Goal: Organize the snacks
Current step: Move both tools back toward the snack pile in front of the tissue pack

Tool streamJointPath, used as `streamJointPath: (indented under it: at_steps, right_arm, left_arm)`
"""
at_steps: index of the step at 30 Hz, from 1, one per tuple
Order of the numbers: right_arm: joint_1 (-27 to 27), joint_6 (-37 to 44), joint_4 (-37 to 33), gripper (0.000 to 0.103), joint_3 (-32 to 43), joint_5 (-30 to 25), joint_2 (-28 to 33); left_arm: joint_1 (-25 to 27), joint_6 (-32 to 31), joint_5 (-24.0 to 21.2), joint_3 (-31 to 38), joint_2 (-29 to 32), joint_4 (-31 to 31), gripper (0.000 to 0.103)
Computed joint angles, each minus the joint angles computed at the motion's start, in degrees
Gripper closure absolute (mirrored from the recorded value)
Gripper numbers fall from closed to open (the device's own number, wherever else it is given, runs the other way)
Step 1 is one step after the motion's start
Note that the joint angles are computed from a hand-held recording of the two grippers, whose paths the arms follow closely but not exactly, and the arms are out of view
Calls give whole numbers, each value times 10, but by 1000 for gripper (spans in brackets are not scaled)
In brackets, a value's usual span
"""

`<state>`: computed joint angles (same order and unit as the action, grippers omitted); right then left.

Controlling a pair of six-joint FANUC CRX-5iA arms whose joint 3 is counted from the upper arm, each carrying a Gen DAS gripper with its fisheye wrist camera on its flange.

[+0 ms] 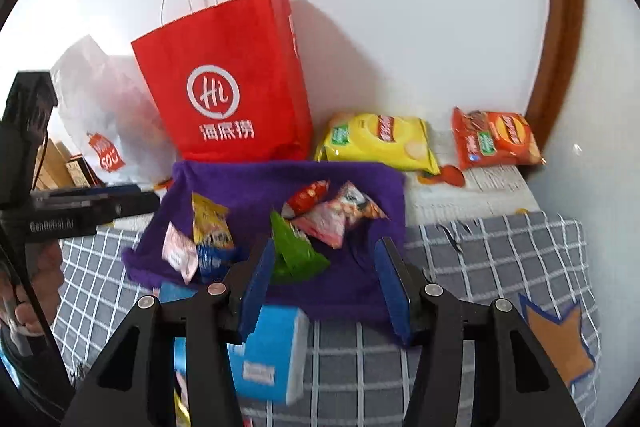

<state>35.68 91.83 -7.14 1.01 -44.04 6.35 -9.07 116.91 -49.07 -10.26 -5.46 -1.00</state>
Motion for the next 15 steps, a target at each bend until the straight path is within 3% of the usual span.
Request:
streamJointPath:
  at_steps: [3, 7, 15]
  right_arm:
    - [-8, 25, -36, 51, -11, -23, -26]
    - [13, 11, -6, 51, -55, -17, -67]
    - [31, 12, -15, 51, -103, -22, -113]
  left_arm:
    - [-20, 12, -17, 21, 3, -21, 45]
    - [-30, 30, -2, 7, -27, -19, 45]
    - [-67, 112, -48, -22, -71, -66, 46]
